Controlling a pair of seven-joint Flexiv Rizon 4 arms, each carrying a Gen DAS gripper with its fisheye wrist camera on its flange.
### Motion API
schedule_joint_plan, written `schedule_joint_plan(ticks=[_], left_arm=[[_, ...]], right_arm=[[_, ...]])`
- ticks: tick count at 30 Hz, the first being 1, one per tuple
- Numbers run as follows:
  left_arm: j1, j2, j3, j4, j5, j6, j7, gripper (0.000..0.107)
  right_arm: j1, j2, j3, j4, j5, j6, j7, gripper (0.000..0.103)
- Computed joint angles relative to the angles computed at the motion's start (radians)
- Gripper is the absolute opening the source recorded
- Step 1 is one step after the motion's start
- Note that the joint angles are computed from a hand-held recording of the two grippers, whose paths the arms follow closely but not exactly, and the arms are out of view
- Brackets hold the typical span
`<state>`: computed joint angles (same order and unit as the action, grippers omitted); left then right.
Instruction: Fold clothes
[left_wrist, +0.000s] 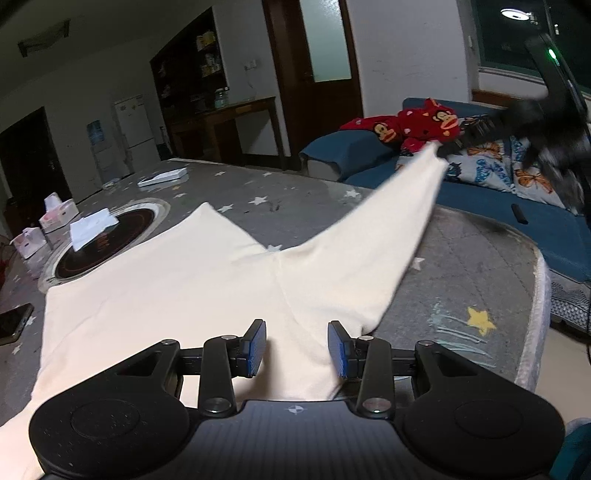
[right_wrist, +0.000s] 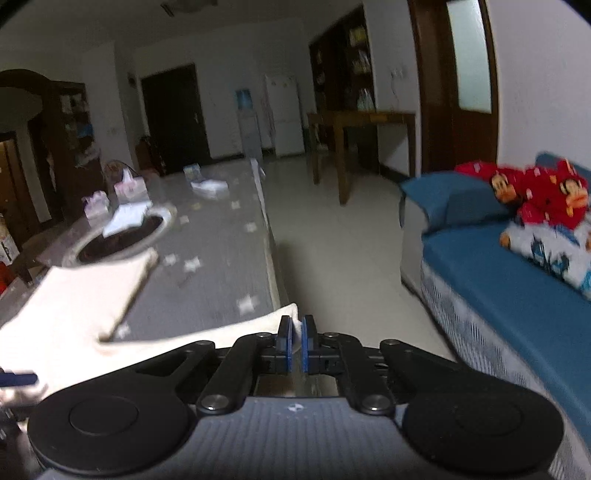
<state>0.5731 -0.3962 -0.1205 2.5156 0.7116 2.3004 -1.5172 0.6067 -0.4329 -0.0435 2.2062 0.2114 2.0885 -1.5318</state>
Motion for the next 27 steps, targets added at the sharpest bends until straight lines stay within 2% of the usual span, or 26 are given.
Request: schedule_joint_plan(ticks=[8, 11, 14, 16, 18, 22, 27], left_arm=[[0.041, -0.033, -0.058, -0.027, 0.058, -0.014, -0.025, 0.040], [0.105, -0.017, -0.096, -0.025, 0.105, -0.010, -0.079, 0.041], [0.157, 0.007, -0.100, -0.021, 0.142, 0.013, -0.151, 0.043], [0.195, 0.028, -0.093, -0.021, 0.178, 0.028, -0.219, 0.045], [0.215, 0.045, -0.061, -0.017, 0.203, 0.052, -0.269, 0.047], [0.219, 0.060, 0.050, 0.008, 0.211, 0.113, -0.308, 0.048], [0.237, 0.073, 0.157, 0.024, 0.253, 0.142, -0.386, 0.048]], right_arm=[[0.026, 0.016, -0.010, -0.031, -0.019, -0.041, -0.015, 0.004], [0.034, 0.040, -0.008, -0.036, -0.031, -0.056, -0.016, 0.004], [0.062, 0.066, -0.015, -0.044, -0.044, -0.063, -0.039, 0.004], [0.052, 0.079, 0.013, -0.054, -0.074, -0.065, -0.046, 0.004], [0.032, 0.088, 0.058, -0.069, -0.122, -0.065, -0.047, 0.004], [-0.036, 0.079, 0.173, -0.102, -0.260, -0.064, -0.017, 0.004], [-0.084, 0.002, 0.296, -0.170, -0.462, -0.083, 0.051, 0.004]])
